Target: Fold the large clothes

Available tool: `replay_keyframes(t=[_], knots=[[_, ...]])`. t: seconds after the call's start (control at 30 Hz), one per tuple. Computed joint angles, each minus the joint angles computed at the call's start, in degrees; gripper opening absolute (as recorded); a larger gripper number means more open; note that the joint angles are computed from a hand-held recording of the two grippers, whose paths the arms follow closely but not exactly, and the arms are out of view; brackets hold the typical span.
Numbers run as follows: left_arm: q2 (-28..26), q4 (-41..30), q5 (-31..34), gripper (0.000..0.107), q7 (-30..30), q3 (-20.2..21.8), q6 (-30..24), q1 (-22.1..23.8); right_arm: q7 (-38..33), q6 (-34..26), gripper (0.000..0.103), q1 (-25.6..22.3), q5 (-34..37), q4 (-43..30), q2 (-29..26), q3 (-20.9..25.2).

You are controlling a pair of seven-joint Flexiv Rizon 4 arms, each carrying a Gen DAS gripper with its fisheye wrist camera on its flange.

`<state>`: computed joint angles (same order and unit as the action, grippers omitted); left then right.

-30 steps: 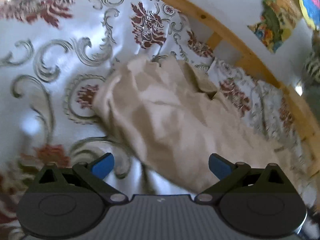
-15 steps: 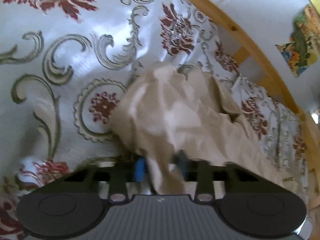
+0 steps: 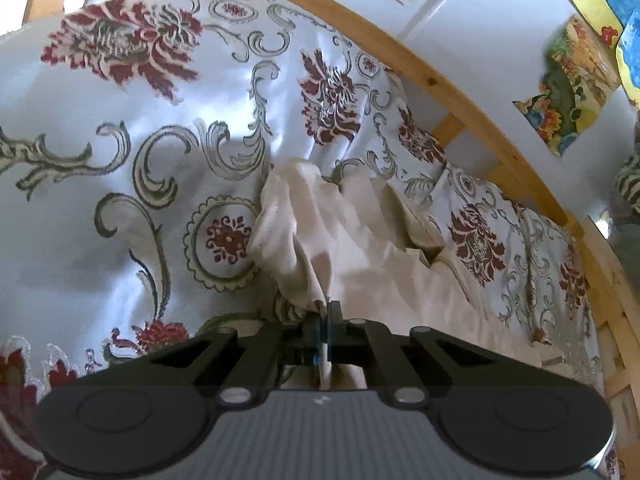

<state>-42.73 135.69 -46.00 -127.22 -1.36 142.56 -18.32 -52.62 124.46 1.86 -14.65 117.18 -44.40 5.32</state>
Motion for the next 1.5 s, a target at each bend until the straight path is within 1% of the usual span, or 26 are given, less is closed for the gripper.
replay_keyframes(t=[0.03, 0.13, 0.17, 0.2, 0.23, 0.27, 0.3, 0.33, 0.37, 0.43, 0.53, 0.6, 0.7, 0.83, 0.87, 0.93, 1.03, 1.17, 1.23, 1.27, 1.3, 1.33, 1.37, 1.4, 1.43, 1.5], knots=[[-0.18, 0.33, 1.91, 0.004, -1.59, -0.24, 0.34, 1.15, -0.05, -1.22, 0.014, 1.05, 0.94, -0.22, 0.21, -0.84], [-0.98, 0.57, 4.71, 0.016, -4.30, -0.37, 0.73, 2.88, -0.07, -2.91, 0.029, 3.01, 3.85, -0.87, 0.02, -2.14], [-1.28, 0.50, 5.45, 0.025, -5.12, -0.39, 0.84, 3.35, -0.09, -2.98, 0.034, 3.19, 4.31, -1.21, -0.40, -2.18], [-1.58, 0.38, 5.88, 0.037, -5.86, -0.37, 0.94, 3.66, -0.24, -2.99, 0.042, 3.24, 4.52, -1.34, -0.63, -2.18], [-1.82, 0.32, 6.26, 0.042, -6.70, -0.39, 0.98, 4.05, -0.45, -3.16, 0.052, 3.68, 5.01, -1.42, -0.70, -2.47], [-2.13, 0.29, 6.93, 0.050, -7.83, -0.42, 1.26, 4.61, -0.79, -3.43, 0.059, 4.83, 6.25, -1.40, -0.63, -3.38], [-2.56, 0.26, 7.51, 0.057, -8.85, -0.35, 1.72, 5.05, -1.31, -3.34, 0.070, 6.82, 8.52, -1.33, -0.58, -5.00], [-2.96, 0.26, 8.57, 0.060, -9.78, -0.28, 2.13, 5.72, -2.03, -2.88, 0.073, 9.45, 11.59, -1.21, -0.62, -7.12], [-3.28, 0.29, 10.57, 0.064, -10.92, -0.38, 2.36, 6.97, -2.81, -2.67, 0.074, 11.28, 13.76, -1.18, -0.66, -8.59], [-3.93, 0.31, 15.34, 0.066, -13.93, -0.98, 2.77, 10.03, -5.14, -2.12, 0.075, 15.99, 18.72, -1.04, -0.83, -12.43], [-4.81, -0.16, 16.82, 0.072, -14.99, -0.63, 3.92, 10.27, -10.44, 2.10, 0.081, 22.66, 25.74, -0.60, -1.96, -17.01], [-4.93, -0.72, 17.11, 0.081, -14.16, -0.41, 3.75, 10.00, -15.04, 6.87, 0.086, 24.90, 27.59, -0.45, -3.08, -17.78], [-4.38, -1.61, 16.35, 0.083, -11.41, -0.08, 1.72, 9.36, -23.28, 16.01, 0.096, 25.07, 23.50, -1.10, -5.81, -16.34], [-3.17, -2.43, 15.28, 0.083, -7.88, 0.42, -1.69, 8.92, -34.66, 22.52, 0.096, 24.32, 11.67, -5.83, -10.74, -14.99], [-3.00, -2.46, 15.33, 0.084, -7.50, 0.51, -2.00, 8.99, -37.13, 23.93, 0.096, 24.75, 11.31, -7.82, -12.19, -15.01], [-2.97, -2.54, 15.39, 0.084, -7.33, 0.54, -2.24, 9.17, -41.94, 24.82, 0.098, 26.13, 11.99, -12.47, -14.99, -15.49], [-3.13, -3.06, 15.01, 0.087, -6.23, 0.79, -3.06, 8.97, -45.21, 23.33, 0.099, 25.54, 10.61, -16.44, -17.18, -14.39], [-3.61, -4.32, 14.12, 0.095, -3.98, 1.24, -3.92, 8.11, -48.39, 15.71, 0.099, 25.14, 8.97, -17.90, -17.64, -12.77], [-3.55, -4.91, 12.24, 0.091, -1.81, 1.76, -4.97, 6.87, -48.23, 12.03, 0.099, 24.09, 8.88, -19.77, -18.75, -10.90], [-3.50, -5.13, 10.36, 0.080, -0.54, 2.23, -5.27, 5.68, -47.97, 9.61, 0.099, 23.82, 8.83, -20.66, -19.14, -10.27], [-3.46, -5.26, 8.31, 0.059, 0.64, 2.68, -5.26, 4.46, -48.45, 9.00, 0.099, 24.38, 9.82, -21.40, -19.59, -10.33], [-3.31, -5.48, 5.39, 0.045, 2.04, 3.07, -5.58, 2.98, -49.34, 9.11, 0.099, 25.04, 10.89, -21.64, -19.72, -10.74], [-3.13, -5.53, 3.37, 0.022, 3.07, 3.26, -5.50, 2.07, -50.12, 9.66, 0.099, 25.33, 11.51, -21.59, -19.91, -10.80], [-3.03, -5.31, 2.71, 0.013, 3.36, 3.28, -4.43, 1.72, -50.48, 9.98, 0.099, 25.20, 11.73, -21.68, -20.04, -10.53], [-3.02, -5.16, 3.09, 0.010, 3.37, 3.25, -2.62, 1.63, -50.57, 9.98, 0.099, 24.90, 11.68, -21.90, -20.16, -10.13], [-2.97, -6.28, -1.17, 0.004, 7.92, 3.79, -0.39, -1.45, -51.01, 10.62, 0.099, 24.62, 11.88, -21.79, -20.24, -9.75]])
